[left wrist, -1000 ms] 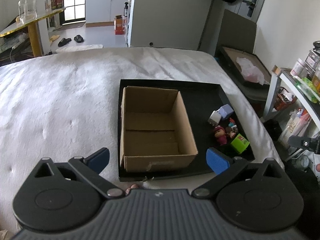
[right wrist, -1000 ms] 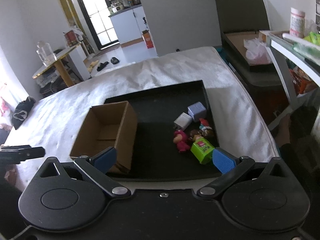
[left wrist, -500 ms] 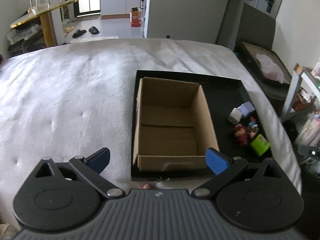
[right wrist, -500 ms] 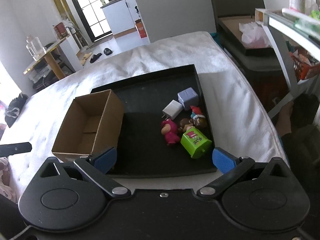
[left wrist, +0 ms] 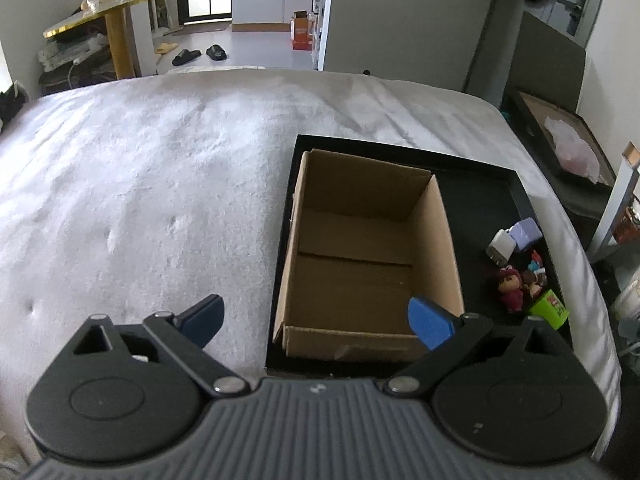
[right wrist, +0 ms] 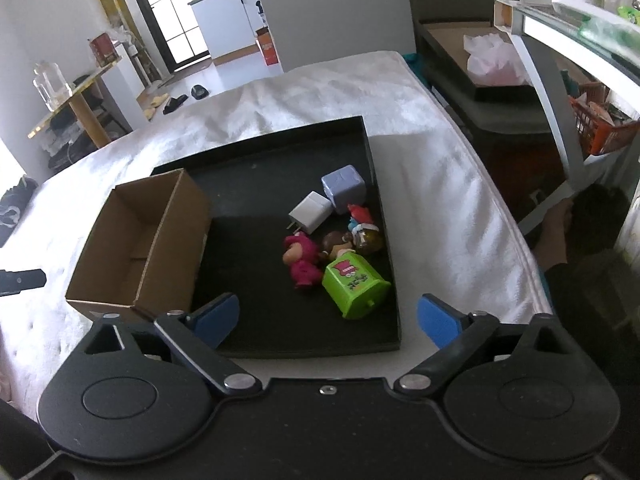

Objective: Organize rigid objects
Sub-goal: 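Move the right gripper down to the green cube figure and close on it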

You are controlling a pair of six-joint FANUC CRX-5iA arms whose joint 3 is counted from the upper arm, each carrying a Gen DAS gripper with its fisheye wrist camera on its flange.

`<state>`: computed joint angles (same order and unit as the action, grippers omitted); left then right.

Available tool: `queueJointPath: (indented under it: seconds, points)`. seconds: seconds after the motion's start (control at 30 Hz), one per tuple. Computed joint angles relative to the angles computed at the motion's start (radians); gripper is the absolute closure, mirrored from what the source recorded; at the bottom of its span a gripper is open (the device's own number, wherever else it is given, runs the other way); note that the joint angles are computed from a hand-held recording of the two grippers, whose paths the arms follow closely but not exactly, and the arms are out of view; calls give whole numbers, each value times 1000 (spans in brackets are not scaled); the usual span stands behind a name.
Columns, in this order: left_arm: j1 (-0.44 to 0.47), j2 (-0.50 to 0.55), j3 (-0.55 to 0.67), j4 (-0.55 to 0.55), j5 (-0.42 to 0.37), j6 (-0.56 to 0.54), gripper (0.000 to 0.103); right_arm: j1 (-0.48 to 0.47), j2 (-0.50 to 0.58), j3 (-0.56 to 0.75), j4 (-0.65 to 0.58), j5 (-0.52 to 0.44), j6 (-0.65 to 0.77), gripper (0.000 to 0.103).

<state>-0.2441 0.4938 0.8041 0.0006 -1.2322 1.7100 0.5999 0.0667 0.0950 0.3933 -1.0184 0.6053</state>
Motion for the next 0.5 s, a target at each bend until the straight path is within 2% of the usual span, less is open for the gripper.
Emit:
queueJointPath:
  seconds: [0.07,0.3,0.5]
  points:
    - [-4,5,1,-11,6,9,5,-12,3,3,-15,9,15,13]
    - [-12,38,25,-48,1,47,22,-53,36,28,-88,22,71,32]
    - [-12,71,47,-66,-6,60,37,-81,84,59,-138,34,115,39]
